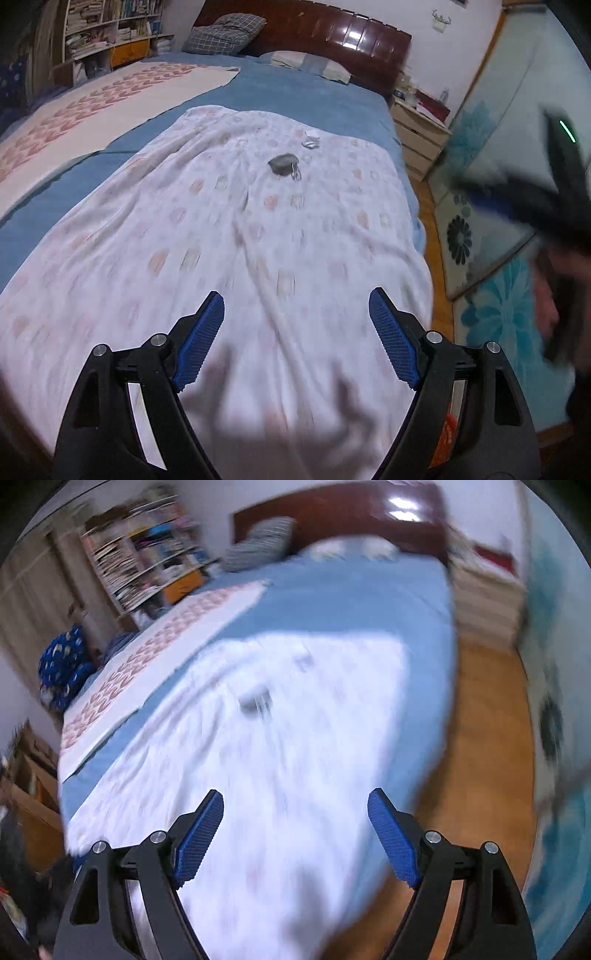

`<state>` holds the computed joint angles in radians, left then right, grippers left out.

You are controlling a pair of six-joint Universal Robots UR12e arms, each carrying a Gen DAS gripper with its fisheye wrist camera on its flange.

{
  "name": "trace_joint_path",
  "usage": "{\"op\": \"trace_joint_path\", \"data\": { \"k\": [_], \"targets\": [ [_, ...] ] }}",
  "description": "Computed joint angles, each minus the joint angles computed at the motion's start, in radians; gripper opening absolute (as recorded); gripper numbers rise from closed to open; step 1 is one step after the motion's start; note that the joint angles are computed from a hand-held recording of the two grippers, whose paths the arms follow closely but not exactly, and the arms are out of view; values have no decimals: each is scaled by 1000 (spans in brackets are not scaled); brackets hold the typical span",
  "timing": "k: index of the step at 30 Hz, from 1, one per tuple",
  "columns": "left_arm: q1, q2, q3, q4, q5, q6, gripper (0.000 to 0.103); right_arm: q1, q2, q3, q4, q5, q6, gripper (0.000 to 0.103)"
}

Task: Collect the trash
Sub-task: 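Move both tools back over the bed, then grasp the white paper with the right tool while the left grasps the bottle cap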

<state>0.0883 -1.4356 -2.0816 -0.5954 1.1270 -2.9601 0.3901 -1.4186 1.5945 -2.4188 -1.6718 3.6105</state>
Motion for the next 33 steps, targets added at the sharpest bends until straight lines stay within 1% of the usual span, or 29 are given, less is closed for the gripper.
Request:
{"op": "trace_joint_path", "data": {
  "k": [2, 3, 4, 6, 7, 9, 11, 13, 14, 15, 16, 17, 19, 22, 23, 24, 25, 27, 29, 30, 32, 33],
  "targets": [
    [-13, -48, 23, 36, -4, -3, 80, -20, 105, -117, 9, 7, -53, 80],
    [-16, -70, 32, 48, -13, -1, 80, -32, 169, -189, 22, -5, -61, 79],
    [-23, -93, 48, 43, -8, -10, 80, -37, 219, -248, 39, -30, -71, 79],
    [-25, -111, 66, 18, -4, -20, 80, -36, 335, -389, 104, -136, -129, 76],
    [-26, -115, 69, 21, 7, -31, 80, -38, 380, -445, 131, -153, -133, 74],
    [-25, -118, 69, 28, 13, -36, 80, -48, 466, -546, 176, -156, -136, 72],
    [-27, -120, 69, 28, 28, -32, 80, -48, 525, -614, 216, -179, -162, 71],
    [-27, -122, 73, 11, 39, -30, 80, -52, 584, -685, 259, -188, -161, 66],
    [-25, -122, 76, 3, 39, -38, 80, -55, 588, -680, 254, -191, -148, 64],
    [-21, -123, 71, 21, 28, -50, 80, -61, 602, -691, 254, -175, -124, 53],
    [-22, -126, 75, 18, 28, -55, 80, -66, 613, -700, 255, -158, -109, 46],
    [-23, -129, 77, 15, 32, -58, 80, -69, 624, -715, 272, -145, -91, 33],
    [-26, -133, 76, 30, 37, -58, 80, -67, 613, -681, 231, -143, -63, 32],
    [-28, -146, 79, 66, 35, -61, 80, -66, 559, -578, 107, -126, -27, 32],
    [-30, -160, 81, 103, 31, -72, 80, -65, 535, -539, 59, -118, -24, 32],
    [-36, -185, 84, 173, 34, -84, 80, -68, 501, -485, 0, -92, -15, 32],
    [-47, -212, 93, 222, 46, -79, 80, -71, 473, -442, -35, -72, -7, 32],
    [-85, -284, 155, 233, 104, -8, 80, -75, 402, -341, -97, -24, 0, 32],
    [-119, -340, 202, 281, 173, 23, 80, -74, 341, -259, -124, 0, -10, 32],
    [-131, -368, 234, 277, 181, 43, 80, -72, 305, -214, -129, 10, -23, 32],
    [-150, -414, 280, 310, 187, 72, 80, -70, 249, -141, -148, 15, -23, 32],
    [-162, -436, 308, 297, 209, 74, 80, -73, 215, -97, -157, 23, -12, 32]
  ]
}}
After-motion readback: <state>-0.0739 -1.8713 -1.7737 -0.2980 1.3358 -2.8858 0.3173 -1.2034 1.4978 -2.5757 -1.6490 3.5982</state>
